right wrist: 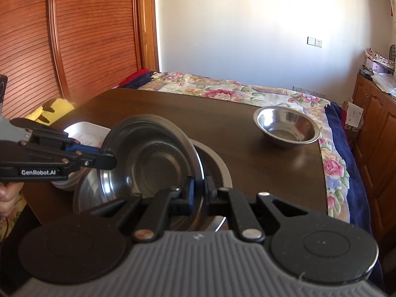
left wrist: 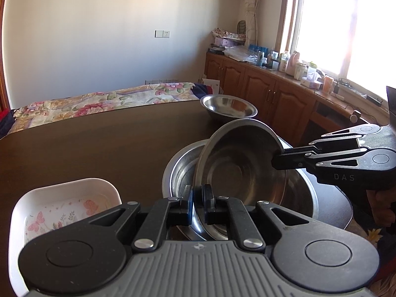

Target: Organize plates and bowls

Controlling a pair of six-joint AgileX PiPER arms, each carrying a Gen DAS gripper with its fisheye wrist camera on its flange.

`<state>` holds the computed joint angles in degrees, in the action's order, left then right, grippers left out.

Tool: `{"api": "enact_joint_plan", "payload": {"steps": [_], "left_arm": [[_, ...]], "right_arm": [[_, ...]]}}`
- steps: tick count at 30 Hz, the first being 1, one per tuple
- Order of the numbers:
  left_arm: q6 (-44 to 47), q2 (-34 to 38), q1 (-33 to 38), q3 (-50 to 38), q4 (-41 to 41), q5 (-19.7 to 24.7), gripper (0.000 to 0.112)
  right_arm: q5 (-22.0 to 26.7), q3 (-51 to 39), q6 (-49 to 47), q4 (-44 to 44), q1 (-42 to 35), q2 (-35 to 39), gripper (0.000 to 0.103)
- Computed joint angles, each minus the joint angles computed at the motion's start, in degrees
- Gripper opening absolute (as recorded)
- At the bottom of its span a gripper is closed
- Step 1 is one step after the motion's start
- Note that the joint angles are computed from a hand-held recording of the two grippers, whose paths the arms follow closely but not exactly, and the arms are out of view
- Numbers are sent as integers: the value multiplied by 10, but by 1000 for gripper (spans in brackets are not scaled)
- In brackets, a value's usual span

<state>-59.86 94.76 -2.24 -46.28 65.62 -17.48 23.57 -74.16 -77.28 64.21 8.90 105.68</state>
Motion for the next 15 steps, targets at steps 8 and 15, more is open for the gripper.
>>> {"api": "enact_joint_plan", "payload": {"steps": [8,15], "left_arm": [[58,11,-8,-2,-57,5,9],[100,17,-11,-3,-95,4,10]], "right_arm": [[-23,-2,11,-21,12,8,10],[-20,-6,21,-34,11,9,10]]}}
